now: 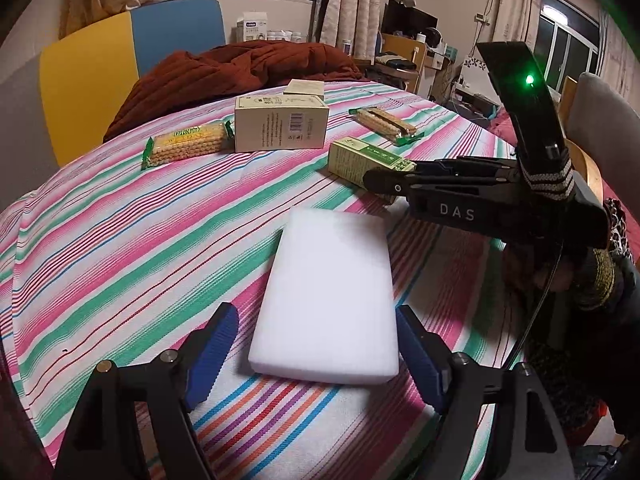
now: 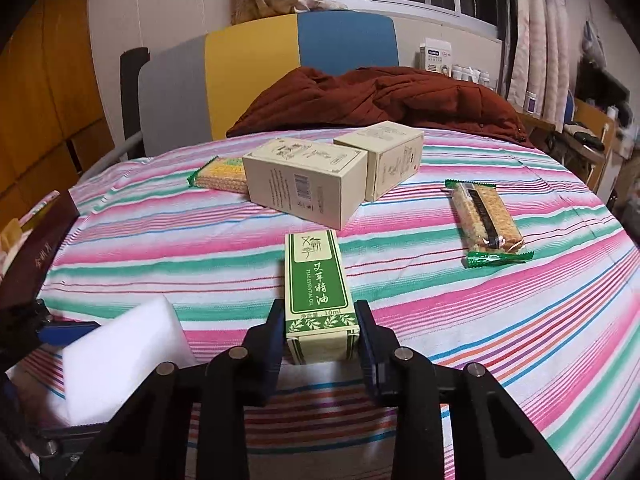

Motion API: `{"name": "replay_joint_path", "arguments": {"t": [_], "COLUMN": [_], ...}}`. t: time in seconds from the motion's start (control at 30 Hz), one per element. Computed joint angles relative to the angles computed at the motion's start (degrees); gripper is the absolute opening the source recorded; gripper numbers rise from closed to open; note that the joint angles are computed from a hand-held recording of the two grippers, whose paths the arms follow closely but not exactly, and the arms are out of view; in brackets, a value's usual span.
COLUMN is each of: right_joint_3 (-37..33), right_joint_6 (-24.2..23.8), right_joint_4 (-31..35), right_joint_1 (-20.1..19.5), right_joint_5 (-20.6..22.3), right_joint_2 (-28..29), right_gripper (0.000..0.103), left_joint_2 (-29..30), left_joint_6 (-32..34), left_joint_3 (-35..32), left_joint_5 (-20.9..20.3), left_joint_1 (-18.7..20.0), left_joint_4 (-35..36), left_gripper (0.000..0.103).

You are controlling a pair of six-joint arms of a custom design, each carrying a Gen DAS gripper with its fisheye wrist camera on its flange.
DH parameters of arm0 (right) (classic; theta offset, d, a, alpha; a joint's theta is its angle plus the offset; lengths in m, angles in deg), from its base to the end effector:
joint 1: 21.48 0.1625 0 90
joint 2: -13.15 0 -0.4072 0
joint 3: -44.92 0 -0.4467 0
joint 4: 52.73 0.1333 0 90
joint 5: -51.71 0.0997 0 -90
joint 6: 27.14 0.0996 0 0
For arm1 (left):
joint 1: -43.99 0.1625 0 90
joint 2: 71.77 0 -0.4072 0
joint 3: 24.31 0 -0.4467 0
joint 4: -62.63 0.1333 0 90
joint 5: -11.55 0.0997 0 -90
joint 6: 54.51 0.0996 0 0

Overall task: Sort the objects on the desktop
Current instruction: 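Grasp and lift the white foam block with the left tool while the right tool holds the green box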

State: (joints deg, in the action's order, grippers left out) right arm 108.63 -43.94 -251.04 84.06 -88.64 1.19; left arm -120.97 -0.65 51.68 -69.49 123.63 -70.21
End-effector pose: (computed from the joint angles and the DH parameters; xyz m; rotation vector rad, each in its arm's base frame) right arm 0.2643 -0.7391 -0.0557 0.0725 -2.0987 1.0847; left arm 0.0047 -0.8018 0.2024 1.5034 2.4555 -0.2934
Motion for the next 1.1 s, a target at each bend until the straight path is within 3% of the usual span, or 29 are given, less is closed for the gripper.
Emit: {"name": "replay_joint_path", "arguments": {"t": [0.17, 0.57, 0.73, 1.1], "right_joint_3": [-0.86, 1.17, 1.08, 2.55], "right_joint_6": [-0.91, 2.41, 2.5, 2.03], "right_joint_4": [-1.13, -0.7, -0.86, -3.7], "right_joint_1": [0.08, -0.62, -0.6, -0.53], "right_joint_5": [-0.66, 1.76, 1.76, 3.34], "right_joint_2": [0.77, -0.61, -0.46, -1.08], "right_gripper": [0.033, 0.033, 0.033, 0.032], "left_joint_2": [-0.21, -0.06, -0.25, -3.21], "left_joint_6": [-1.57, -1.65, -2.67, -4.6], "left_joint_3": [0.14, 0.38, 0.75, 4.24], "left_joint_5": [-0.99, -0.38, -0.65, -1.91], "left_joint_1": [0.37, 0.2, 0.34, 1.09], "left_joint_4": [-1.44, -2.51, -3.71, -8.84], "left_gripper": [0.069, 0.069, 0.063, 0.063]}}
